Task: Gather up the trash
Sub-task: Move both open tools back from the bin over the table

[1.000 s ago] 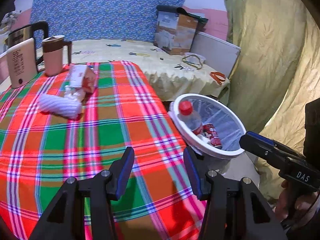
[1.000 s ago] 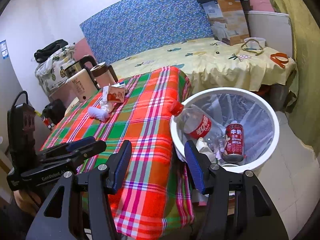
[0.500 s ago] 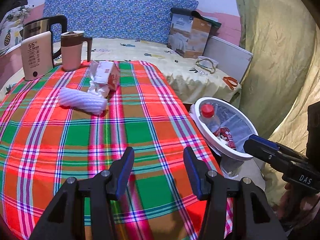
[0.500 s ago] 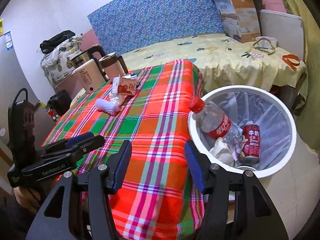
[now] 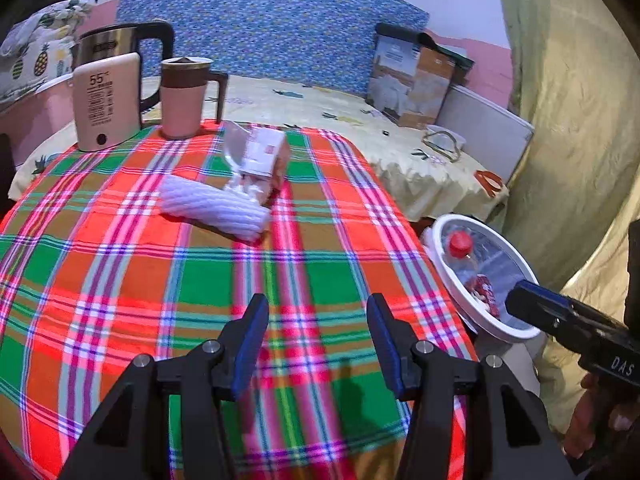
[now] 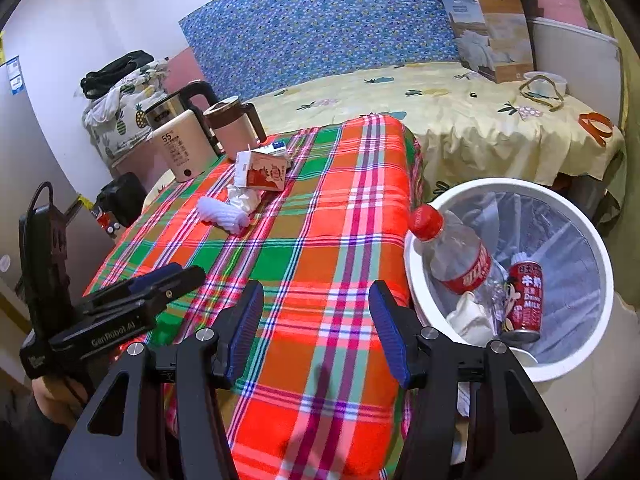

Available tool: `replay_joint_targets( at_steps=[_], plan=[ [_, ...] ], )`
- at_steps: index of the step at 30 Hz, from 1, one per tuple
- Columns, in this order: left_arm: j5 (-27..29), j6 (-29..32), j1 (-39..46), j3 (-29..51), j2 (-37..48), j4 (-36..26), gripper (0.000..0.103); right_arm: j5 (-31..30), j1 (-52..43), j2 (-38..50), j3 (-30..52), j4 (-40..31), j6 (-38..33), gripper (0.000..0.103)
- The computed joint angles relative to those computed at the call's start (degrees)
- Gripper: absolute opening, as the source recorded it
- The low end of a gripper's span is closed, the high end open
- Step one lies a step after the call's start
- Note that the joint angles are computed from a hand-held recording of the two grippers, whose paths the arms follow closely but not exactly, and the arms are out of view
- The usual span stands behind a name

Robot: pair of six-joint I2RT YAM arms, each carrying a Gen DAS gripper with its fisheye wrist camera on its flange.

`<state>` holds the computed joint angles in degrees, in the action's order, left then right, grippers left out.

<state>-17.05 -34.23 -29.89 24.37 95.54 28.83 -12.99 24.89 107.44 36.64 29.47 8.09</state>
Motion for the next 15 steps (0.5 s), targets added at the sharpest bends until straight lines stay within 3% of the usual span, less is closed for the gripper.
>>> replay_joint_targets(
  at_steps=[8, 15],
  plan=[
    [1.67, 1.64, 6.4, 2.49, -0.17, -1.21, 0.053, -0.17, 1.1, 2.23, 3.85, -1.74, -0.11, 0.057],
    [4.34, -0.07, 12.17, 7.17, 5.35, -0.55, 0.053, -0.46, 0.91, 4.36, 7.11, -3.14, -0.29, 0.057]
  ],
)
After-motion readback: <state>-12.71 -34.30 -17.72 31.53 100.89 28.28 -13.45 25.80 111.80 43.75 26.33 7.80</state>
